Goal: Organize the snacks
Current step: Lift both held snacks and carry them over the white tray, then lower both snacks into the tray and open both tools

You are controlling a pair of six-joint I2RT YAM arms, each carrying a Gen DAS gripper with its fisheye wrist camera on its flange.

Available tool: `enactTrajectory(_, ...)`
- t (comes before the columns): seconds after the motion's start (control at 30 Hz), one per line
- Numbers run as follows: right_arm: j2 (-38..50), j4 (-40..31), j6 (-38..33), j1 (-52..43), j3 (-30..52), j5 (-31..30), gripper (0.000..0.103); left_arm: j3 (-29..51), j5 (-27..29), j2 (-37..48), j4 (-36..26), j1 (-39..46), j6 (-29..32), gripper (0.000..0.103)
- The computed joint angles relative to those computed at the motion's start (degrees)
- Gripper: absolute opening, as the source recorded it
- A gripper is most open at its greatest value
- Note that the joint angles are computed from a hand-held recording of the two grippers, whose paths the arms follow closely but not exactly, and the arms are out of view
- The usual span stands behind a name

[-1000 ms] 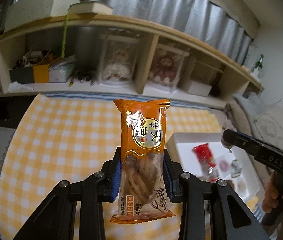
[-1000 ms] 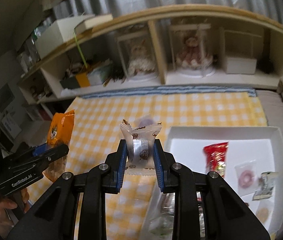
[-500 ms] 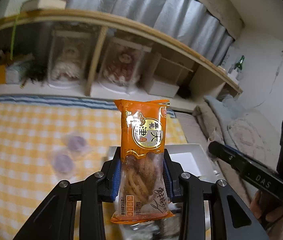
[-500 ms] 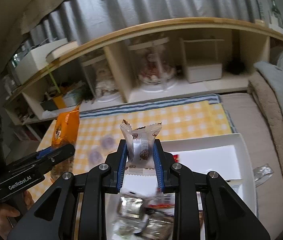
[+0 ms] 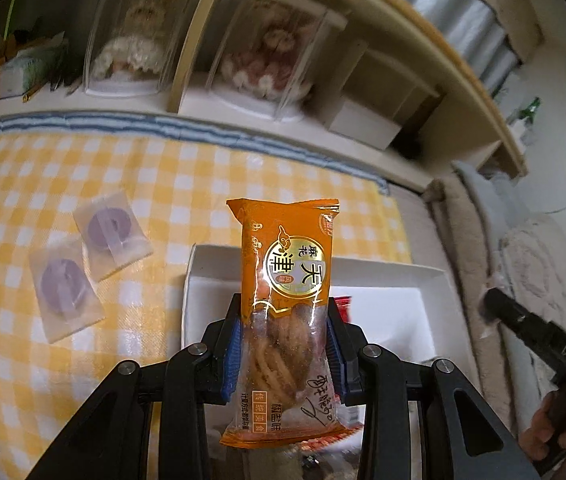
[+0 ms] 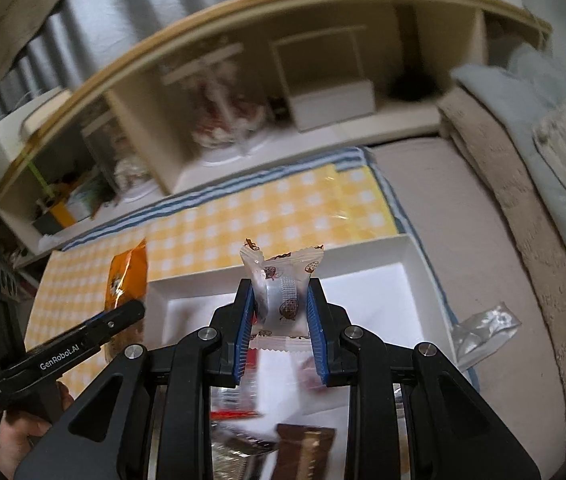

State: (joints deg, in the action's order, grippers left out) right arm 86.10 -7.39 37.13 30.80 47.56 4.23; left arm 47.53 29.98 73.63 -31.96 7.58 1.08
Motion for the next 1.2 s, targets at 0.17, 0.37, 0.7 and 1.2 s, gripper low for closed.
enactTrajectory(0.17,4.3,2.1,1.0,-4.5,0.1,-2.9,0.026,-2.6,-2.5,3.8,6.5,-4.0,-6.6,0.036)
enactTrajectory(0.37,10.1,2.1,1.3,-6.7,1.6,-3.1,0.026,-5.0,-7.3,6.4,12.7,-7.7,-8.6,0.038)
enactTrajectory(0.7,12.5,4.6,2.8,-8.6,0.8,-3.1,0.037,-6.8,-8.6,3.1,12.4,-7.7,-5.3,0.046)
enactTrajectory(1.2,8.6,1.8,3.4,-7.1,-0.9,-3.3,0.039,-6.3,-11.0,0.4,6.5,-8.7,-0.3,0.037)
